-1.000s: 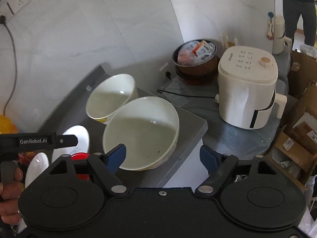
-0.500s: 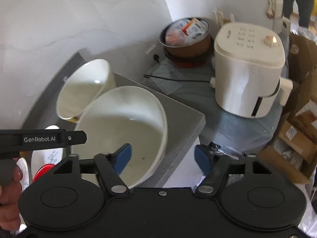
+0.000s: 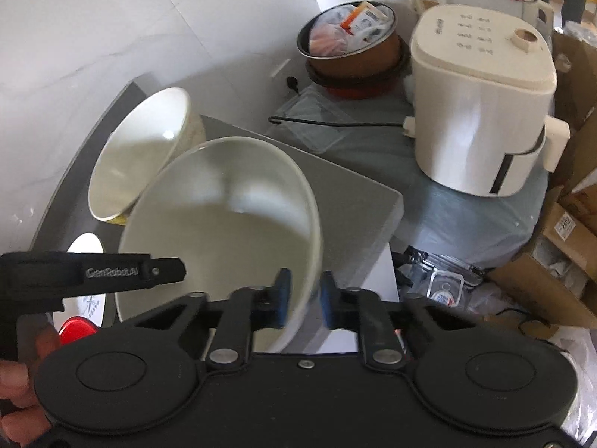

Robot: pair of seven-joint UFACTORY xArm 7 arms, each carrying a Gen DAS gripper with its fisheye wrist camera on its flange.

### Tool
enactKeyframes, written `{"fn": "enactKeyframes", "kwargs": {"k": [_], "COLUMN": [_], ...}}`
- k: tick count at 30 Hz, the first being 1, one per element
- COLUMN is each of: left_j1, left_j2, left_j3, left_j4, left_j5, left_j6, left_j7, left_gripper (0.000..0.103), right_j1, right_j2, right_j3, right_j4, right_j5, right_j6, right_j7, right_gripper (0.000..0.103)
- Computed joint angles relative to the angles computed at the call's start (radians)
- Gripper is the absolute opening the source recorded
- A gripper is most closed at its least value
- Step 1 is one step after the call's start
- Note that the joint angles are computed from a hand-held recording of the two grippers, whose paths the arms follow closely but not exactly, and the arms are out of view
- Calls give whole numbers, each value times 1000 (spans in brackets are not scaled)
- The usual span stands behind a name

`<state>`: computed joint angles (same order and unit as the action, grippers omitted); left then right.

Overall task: Organize plates and bowls
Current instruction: 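Close both grippers on the rim of the cream bowl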

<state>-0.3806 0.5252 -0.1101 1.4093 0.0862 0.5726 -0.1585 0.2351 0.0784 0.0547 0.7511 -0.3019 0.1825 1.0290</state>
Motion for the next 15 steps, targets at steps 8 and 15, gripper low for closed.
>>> {"fn": "enactKeyframes", "kwargs": {"k": [8,15], "left_j1": [4,0], "left_j2": [15,-68], "left_j3": [2,4], "left_j4": [28,-66], "left_j5": [-11,-17], "left_j6": [27,-33], "left_j7": [-25,-60], "left_gripper": [14,7], "right_j1": [0,-47], "right_j2": [-48,-123], "right_j3": [-1,39], "right_j4": [-26,-53], "right_j5": [-138,-239], "right_j6": [21,22], "right_j7": [115,196], "right_gripper": [14,14]}}
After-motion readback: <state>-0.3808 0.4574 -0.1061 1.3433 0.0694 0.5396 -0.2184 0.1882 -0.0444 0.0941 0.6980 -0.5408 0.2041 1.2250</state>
